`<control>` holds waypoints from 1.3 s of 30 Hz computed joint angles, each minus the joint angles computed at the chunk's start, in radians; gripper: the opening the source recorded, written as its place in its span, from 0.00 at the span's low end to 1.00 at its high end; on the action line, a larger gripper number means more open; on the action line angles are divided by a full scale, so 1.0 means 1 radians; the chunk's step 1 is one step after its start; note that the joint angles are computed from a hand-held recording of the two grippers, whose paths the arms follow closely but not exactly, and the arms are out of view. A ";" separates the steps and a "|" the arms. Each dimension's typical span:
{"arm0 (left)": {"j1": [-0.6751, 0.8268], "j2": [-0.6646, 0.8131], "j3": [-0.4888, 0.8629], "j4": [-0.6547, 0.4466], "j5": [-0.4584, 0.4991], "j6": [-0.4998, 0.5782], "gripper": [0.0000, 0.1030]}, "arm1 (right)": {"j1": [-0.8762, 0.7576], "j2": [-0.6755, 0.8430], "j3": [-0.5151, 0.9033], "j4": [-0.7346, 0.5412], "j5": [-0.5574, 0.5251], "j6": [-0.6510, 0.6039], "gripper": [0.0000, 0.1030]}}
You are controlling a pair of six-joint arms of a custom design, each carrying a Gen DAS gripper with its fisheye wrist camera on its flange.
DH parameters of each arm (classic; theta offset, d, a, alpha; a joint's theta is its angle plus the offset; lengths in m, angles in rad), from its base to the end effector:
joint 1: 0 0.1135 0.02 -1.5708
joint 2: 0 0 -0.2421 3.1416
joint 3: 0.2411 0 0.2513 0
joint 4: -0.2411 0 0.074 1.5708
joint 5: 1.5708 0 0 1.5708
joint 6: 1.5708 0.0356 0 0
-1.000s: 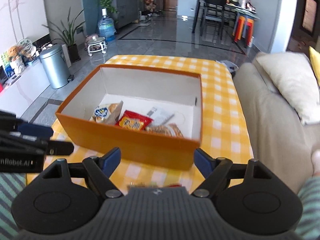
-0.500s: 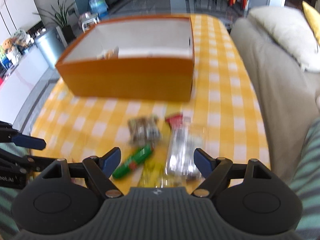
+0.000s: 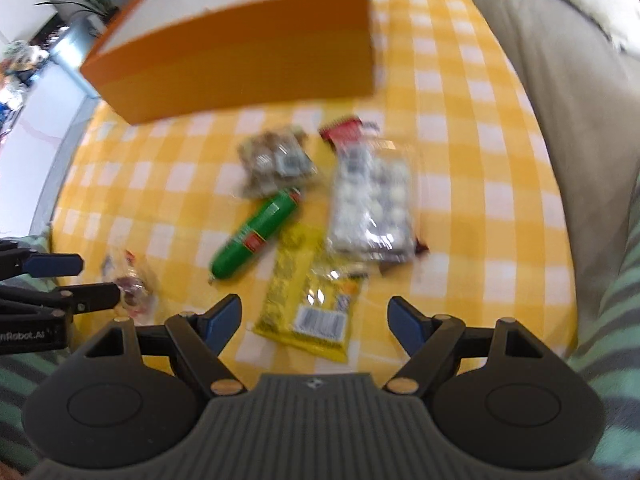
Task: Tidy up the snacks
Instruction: 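Move both open tools back toward the remaining snacks, then grasp the yellow chip packet with the right tool while the left tool grasps the clear treat bag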
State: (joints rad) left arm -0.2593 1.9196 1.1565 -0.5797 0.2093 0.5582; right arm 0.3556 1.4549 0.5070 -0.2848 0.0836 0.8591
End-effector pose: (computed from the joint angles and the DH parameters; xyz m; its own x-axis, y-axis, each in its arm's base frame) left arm 0.3317 -0.0957 0.1097 -0.6417 0.7063 -0.2989 0.7500 0.6594 -0.0520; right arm 0.2067 0.0736 0.0875 -0.8206 0.5002 -0.2763 0.4601 0.8651 0.1997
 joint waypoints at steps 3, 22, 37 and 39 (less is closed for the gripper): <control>-0.019 0.017 -0.004 0.021 -0.027 0.004 0.69 | -0.039 0.038 -0.004 0.021 -0.038 0.017 0.75; -0.047 0.125 0.057 0.019 -0.063 0.011 0.50 | -0.002 0.344 0.197 0.045 -0.017 -0.008 0.81; -0.046 0.122 0.054 0.020 -0.063 0.004 0.43 | 0.068 0.353 0.240 -0.031 0.061 -0.024 0.53; -0.048 0.117 0.050 0.023 -0.063 0.004 0.42 | 0.069 0.344 0.232 -0.027 0.056 -0.024 0.51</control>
State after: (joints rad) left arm -0.3068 2.0366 1.2064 -0.5570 0.1459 0.5621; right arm 0.4243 1.7989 0.7388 -0.3122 0.1395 0.8353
